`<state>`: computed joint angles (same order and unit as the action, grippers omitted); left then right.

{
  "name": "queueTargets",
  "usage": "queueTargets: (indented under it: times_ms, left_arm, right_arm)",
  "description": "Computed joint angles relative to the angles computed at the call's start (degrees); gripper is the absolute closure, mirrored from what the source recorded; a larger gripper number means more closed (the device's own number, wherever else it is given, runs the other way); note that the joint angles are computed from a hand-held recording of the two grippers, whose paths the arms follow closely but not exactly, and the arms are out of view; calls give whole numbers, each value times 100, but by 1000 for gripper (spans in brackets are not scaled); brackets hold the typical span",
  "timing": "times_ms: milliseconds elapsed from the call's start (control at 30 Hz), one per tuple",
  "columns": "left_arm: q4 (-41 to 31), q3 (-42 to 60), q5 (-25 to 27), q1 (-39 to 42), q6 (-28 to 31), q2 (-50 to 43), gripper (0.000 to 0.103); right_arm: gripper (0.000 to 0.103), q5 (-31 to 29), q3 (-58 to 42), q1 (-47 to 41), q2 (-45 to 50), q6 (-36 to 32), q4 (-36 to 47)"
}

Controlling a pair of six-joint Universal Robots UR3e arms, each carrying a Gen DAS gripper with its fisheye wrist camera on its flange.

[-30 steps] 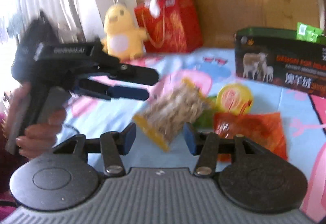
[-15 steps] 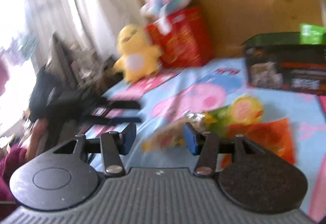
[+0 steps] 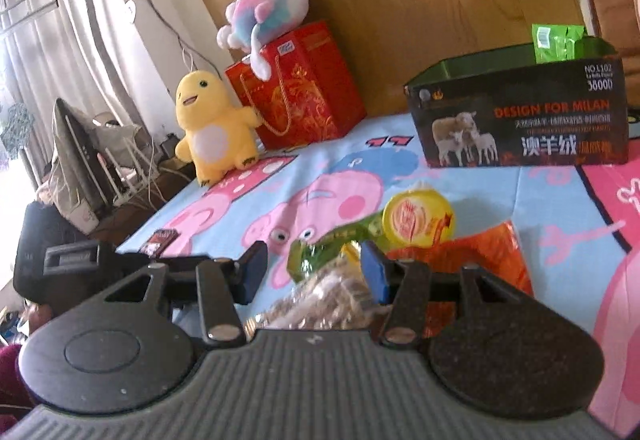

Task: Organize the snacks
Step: 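Move the left gripper to the peanut bag beside the yellow cup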

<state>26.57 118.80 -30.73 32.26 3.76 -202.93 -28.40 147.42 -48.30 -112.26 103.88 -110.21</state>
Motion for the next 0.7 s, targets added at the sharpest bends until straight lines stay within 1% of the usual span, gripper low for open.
queueTargets:
  times_ms: [133,267,300,333,400,433,467,500,567,700]
  left_arm:
    - [116,-45,-83,-117,-94,49,25]
    - [102,-43,-48,-92,-80,14,25]
    - [92,-40,-37,-80,-76,6,25]
    - [80,-37,-27,-69,-70,0,25]
    - [66,-30,-18,-54,-57,-14,25]
    - [61,-27,-16,-49,-52,-16,25]
    - [60,-30,-16,-48,-43,-17,25]
    - [60,-30,-16,-48,-43,-17,25]
    - [51,-33,-21,-49,-18,-19,24]
    - [-3,-4,1,-17,40,-42,24]
  right_arm:
    - [48,-127,54,21,86,23,-119]
    - [48,-161,3,121,192,53,-165]
    - [48,-210,-99,159,229,-53,45]
    - [48,-291,-292,197,289,-300,480]
    - [48,-472,-759,226,436,-1113,1720]
    - [48,-552,-872,207,412,-1431,2136]
    - [48,-594,-875,157,278,-1659,2382]
    - [48,-612,-818,85,81,-1803,2504]
    - [48,-602,-704,-26,-190,-1807,2500]
    - [48,-568,-626,-245,-194,-1634,2423]
